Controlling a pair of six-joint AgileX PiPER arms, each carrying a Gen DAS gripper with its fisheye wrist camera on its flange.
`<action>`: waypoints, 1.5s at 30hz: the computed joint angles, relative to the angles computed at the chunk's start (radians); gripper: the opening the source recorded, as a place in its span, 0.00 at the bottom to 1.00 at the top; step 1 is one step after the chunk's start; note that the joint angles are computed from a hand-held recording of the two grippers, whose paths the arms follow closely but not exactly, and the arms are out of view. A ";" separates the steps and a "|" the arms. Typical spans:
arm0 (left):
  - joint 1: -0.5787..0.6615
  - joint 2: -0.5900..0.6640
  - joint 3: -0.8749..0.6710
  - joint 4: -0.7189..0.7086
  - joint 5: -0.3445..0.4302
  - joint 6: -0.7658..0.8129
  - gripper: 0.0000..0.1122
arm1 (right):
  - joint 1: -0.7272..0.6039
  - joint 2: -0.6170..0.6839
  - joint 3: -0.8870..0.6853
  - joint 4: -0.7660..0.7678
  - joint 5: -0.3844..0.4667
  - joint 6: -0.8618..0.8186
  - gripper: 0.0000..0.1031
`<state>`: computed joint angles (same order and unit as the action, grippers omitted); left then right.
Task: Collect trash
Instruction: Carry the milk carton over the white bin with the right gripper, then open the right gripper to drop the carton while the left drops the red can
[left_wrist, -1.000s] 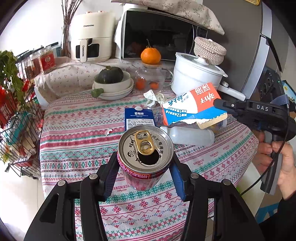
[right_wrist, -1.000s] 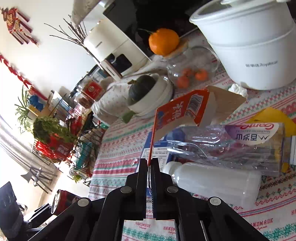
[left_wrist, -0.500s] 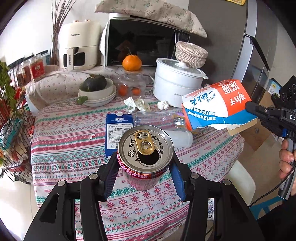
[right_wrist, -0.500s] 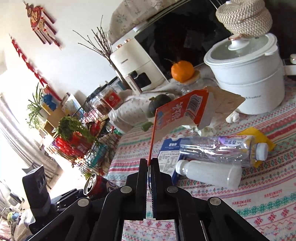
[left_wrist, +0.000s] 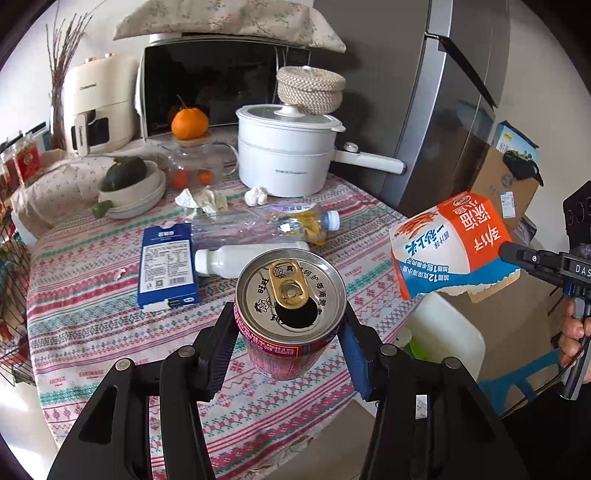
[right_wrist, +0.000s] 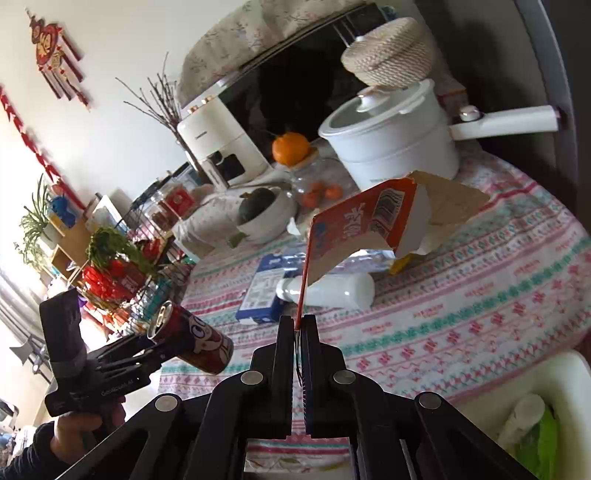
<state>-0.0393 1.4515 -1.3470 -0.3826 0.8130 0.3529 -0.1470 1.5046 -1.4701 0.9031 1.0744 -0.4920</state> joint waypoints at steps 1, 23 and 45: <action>-0.022 -0.001 0.004 0.010 -0.005 -0.008 0.50 | -0.018 -0.015 0.019 -0.010 0.004 0.003 0.03; -0.406 0.043 0.065 0.212 -0.071 -0.152 0.50 | -0.173 -0.020 0.237 -0.468 0.073 0.238 0.03; -0.556 0.232 -0.018 0.224 -0.086 -0.201 0.50 | -0.257 -0.031 0.205 -0.508 0.108 0.294 0.44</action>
<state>-0.5952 1.6836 -1.3651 -0.1582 0.7273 0.1519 -0.4043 1.4737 -1.2654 0.3951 1.1820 -0.1981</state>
